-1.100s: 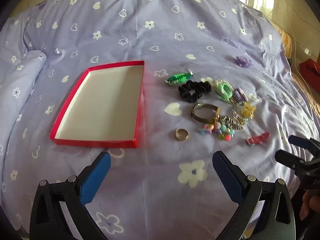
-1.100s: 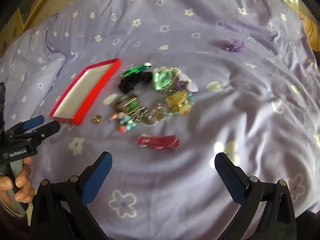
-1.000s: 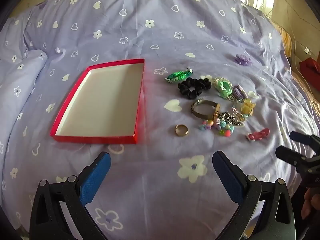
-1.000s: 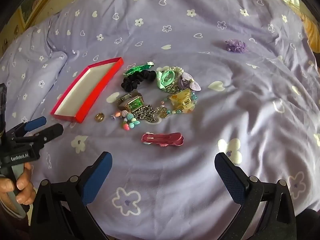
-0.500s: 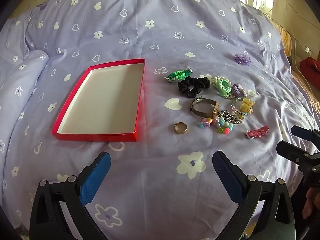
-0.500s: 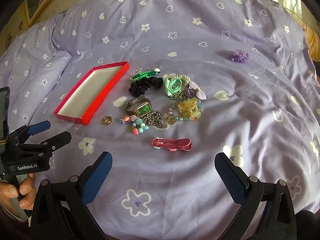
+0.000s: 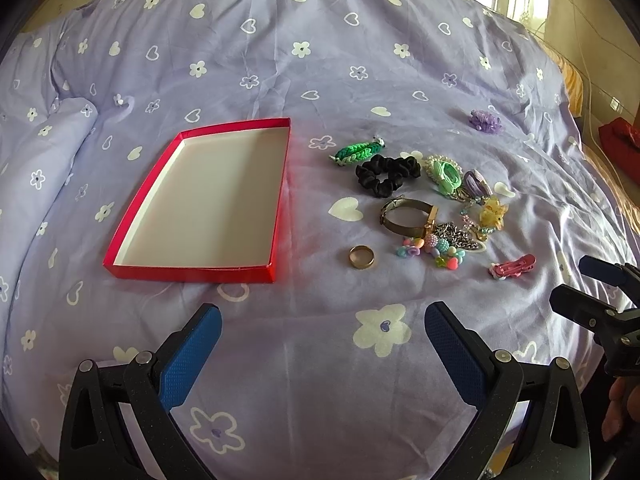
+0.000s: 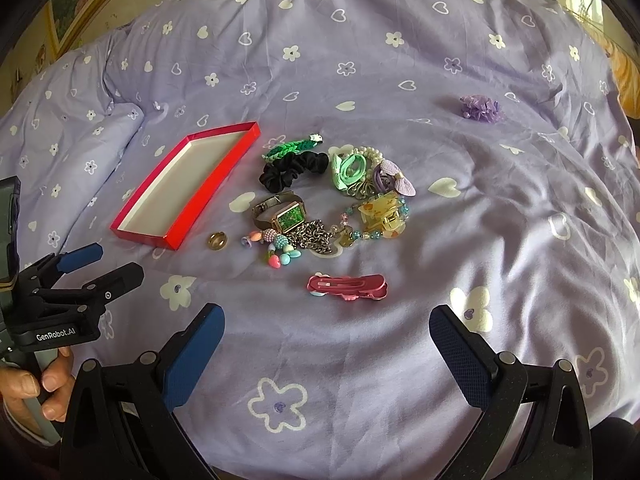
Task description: Organize jewelry
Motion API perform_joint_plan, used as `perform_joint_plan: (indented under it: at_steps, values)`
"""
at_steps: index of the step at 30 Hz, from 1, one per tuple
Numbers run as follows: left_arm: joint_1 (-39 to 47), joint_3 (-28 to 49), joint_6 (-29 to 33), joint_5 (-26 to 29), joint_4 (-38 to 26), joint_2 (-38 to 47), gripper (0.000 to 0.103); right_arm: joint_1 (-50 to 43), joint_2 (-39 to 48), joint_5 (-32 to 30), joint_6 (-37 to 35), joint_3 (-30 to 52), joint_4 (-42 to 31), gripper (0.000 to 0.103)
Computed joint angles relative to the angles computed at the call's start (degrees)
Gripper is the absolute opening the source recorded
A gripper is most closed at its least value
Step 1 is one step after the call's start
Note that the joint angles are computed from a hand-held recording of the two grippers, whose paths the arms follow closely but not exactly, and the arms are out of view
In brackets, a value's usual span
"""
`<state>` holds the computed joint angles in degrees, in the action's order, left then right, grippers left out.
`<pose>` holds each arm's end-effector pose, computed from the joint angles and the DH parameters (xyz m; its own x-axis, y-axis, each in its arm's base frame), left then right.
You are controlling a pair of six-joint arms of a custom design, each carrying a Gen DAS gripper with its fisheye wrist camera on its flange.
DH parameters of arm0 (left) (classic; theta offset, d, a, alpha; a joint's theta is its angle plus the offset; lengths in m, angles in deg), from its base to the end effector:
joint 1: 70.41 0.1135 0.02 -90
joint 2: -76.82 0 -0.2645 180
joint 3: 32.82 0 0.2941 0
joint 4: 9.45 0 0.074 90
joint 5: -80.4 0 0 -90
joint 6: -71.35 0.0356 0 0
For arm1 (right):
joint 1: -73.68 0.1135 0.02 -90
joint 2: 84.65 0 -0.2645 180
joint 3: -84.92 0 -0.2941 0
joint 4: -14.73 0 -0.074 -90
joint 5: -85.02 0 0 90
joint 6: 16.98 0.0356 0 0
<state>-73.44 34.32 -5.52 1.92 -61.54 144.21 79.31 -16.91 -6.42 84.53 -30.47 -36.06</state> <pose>0.2782 -0.0218 0.2702 -0.7304 0.2616 -0.6309 0.3487 0.9371 -0.0152 0.2766 0.0282 0.2537 -0.8106 0.1205 -0.5730 0.0500 0.9893 0.1374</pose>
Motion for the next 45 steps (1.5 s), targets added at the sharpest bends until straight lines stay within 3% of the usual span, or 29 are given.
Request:
perform_joint_plan:
  at_steps: [45]
  values:
    - [-0.47, -0.37, -0.49, 0.29, -0.82, -1.40, 0.102, 0.16, -0.63, -1.13, -0.16, 0.54, 0.14, 0.103]
